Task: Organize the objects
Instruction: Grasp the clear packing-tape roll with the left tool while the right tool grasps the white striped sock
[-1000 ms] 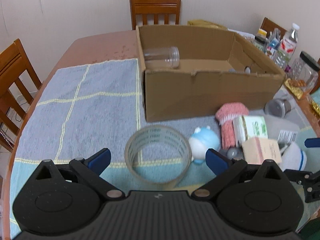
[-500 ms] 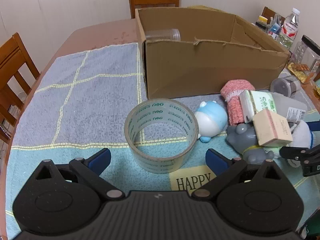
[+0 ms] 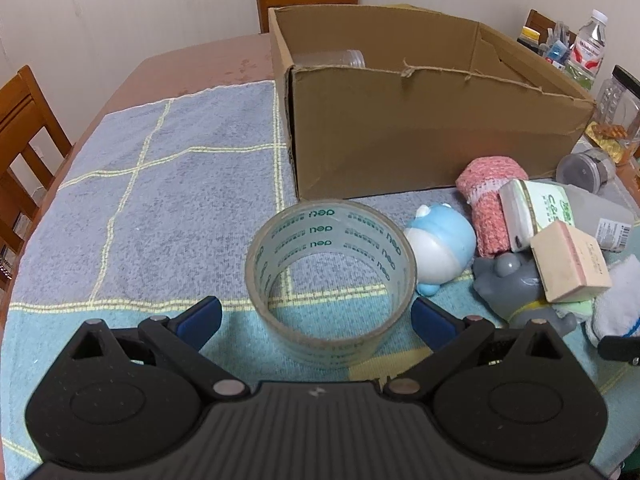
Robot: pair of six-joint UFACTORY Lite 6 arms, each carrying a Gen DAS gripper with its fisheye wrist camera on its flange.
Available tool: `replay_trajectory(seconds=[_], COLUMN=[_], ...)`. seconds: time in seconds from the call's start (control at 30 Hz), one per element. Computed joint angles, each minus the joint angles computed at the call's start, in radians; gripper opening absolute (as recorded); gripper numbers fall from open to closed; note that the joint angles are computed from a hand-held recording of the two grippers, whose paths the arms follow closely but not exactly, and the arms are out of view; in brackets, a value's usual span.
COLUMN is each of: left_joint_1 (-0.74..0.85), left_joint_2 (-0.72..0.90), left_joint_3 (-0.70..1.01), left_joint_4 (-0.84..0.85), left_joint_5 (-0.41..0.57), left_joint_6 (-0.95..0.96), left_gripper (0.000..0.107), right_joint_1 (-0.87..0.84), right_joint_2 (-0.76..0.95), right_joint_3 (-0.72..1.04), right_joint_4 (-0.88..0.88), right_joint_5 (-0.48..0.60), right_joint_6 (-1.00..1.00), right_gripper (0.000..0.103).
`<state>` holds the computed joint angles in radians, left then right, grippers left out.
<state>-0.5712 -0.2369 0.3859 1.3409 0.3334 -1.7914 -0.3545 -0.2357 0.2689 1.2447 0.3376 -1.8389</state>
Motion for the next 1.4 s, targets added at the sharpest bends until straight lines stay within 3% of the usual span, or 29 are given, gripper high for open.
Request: replay_trajectory(seconds=[0.23, 0.43, 0.73, 1.17, 1.4], left_joint_1=[0.037, 0.028, 0.022, 0.041, 0.058], left_joint_2=[0.104, 0.169, 0.204, 0.177, 0.167], left_joint_3=[0.037, 0.052, 0.071, 0.060, 0.068], left_joint_4=[0.198, 0.365, 0.425, 0.484, 0.413], left_joint_5=[-0.036, -0.033, -0.012, -0.018, -0.041], left_joint_6=[-0.188, -0.366, -0.434, -0.420, -0.316], left_gripper=[0.101, 0.101, 0.101, 0.085, 0.084], right_joint_1=[-0.052, -0.044, -0.084, -0.038, -0.021], right_joint_2=[0.105, 0.086, 0.139, 0.153, 0.115], right_joint_3=[0.028, -0.013, -0.015, 0.005, -0.004], right_joint_4=[0.085, 0.222, 0.420, 0.427, 0.405], right_joint_5=[-0.003, -0.014, 0.061, 0.034, 0.016], right_joint_6=[-0.124, -0.311, -0.598, -0.567, -0.508], right_gripper=[0.103, 0.103, 0.103, 0.103, 0.094])
